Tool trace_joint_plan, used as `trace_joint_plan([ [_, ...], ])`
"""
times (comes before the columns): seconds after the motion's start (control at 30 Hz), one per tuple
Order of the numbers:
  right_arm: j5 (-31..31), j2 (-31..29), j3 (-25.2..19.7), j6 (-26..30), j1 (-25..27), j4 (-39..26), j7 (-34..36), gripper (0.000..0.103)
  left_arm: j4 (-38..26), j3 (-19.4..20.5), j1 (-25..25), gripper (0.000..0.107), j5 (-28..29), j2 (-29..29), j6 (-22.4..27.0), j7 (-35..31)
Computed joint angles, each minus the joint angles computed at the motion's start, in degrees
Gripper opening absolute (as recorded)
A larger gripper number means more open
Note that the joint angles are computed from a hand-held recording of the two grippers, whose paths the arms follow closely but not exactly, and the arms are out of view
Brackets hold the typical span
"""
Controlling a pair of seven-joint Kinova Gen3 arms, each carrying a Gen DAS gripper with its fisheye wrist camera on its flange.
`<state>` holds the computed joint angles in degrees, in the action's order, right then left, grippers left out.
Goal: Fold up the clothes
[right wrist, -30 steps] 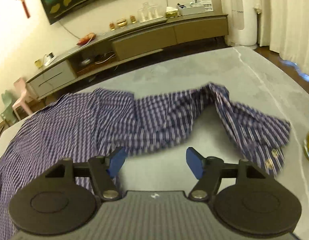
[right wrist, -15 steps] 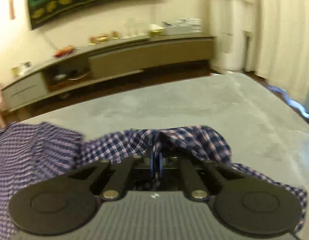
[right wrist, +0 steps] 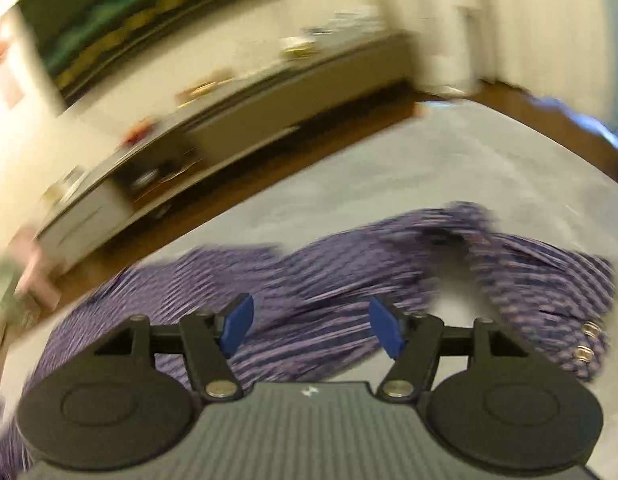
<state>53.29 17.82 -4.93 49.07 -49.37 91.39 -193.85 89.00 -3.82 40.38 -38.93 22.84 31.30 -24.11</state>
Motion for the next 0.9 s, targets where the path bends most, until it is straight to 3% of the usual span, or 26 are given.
trace_joint_plan([
  [0.1, 6.29, 4.67, -6.56, 3.07, 2.31, -4.21, 6.99, 0.080, -7.70, -3.70, 2.35, 0.052, 2.92, 6.11, 5.89, -5.64],
  [0.2, 13.28, 10.15, -14.53, 7.39, 7.27, -8.53, 13.98, 0.081, -14.20, -9.44, 4.42, 0.049, 9.58, 11.08, 10.50, -10.86],
  [0.23, 15.23, 11.80, -17.18, 8.76, 9.51, -10.03, 16.31, 0.082, -15.39, -10.18, 4.05, 0.036, 11.91, 12.04, 10.61, -12.99],
  [0.3, 17.49, 15.70, -22.49, 11.22, 14.39, -13.76, 20.97, 0.086, -16.72, -9.65, 2.54, 0.000, 14.82, 13.00, 10.69, -16.57],
  [0.33, 17.79, 17.68, -25.15, 12.21, 16.79, -15.93, 23.30, 0.085, -17.27, -10.46, 2.78, 0.000, 14.96, 13.83, 10.57, -17.28],
  [0.43, 16.69, 23.20, -32.16, 14.71, 22.45, -22.70, 30.29, 0.072, -19.62, -14.57, 4.76, 0.000, 11.36, 17.55, 11.65, -15.48],
  [0.47, 14.58, 24.32, -32.80, 14.53, 23.43, -24.87, 32.62, 0.057, -19.84, -15.25, 4.61, 0.000, 11.04, 18.19, 12.00, -14.33],
  [0.5, 12.25, 25.11, -32.38, 13.67, 23.92, -26.60, 34.66, 0.042, -20.18, -16.58, 4.83, 0.000, 10.69, 18.88, 12.51, -13.31],
  [0.53, 9.92, 25.70, -30.90, 12.15, 23.93, -27.75, 35.76, 0.038, -20.18, -17.88, 4.91, 0.000, 10.66, 19.40, 12.39, -12.31],
  [0.6, 7.99, 26.11, -25.78, 9.75, 21.75, -28.55, 35.59, 0.039, -18.81, -18.14, 3.30, 0.000, 11.49, 19.04, 9.66, -12.05],
  [0.7, 6.40, 27.70, -18.49, 12.42, 16.82, -32.19, 35.63, 0.043, -15.18, -11.52, -3.23, 0.000, 17.71, 14.36, 2.74, -16.22],
  [0.77, 5.93, 27.33, -14.27, 12.91, 14.19, -31.99, 33.58, 0.046, -12.64, -6.21, -7.21, 0.019, 22.34, 11.79, -1.92, -20.42],
  [0.8, 5.95, 26.20, -13.08, 11.77, 13.63, -30.31, 31.40, 0.050, -11.43, -3.90, -8.69, 0.044, 23.75, 11.28, -4.16, -22.66],
  [0.83, 5.93, 24.57, -12.95, 9.70, 13.75, -27.65, 29.39, 0.053, -10.55, -2.57, -9.45, 0.058, 24.55, 11.02, -5.97, -24.60],
  [0.9, 6.10, 21.32, -13.72, 5.11, 14.73, -22.34, 25.69, 0.057, -11.11, -2.24, -9.71, 0.060, 26.60, 12.24, -7.18, -27.75],
])
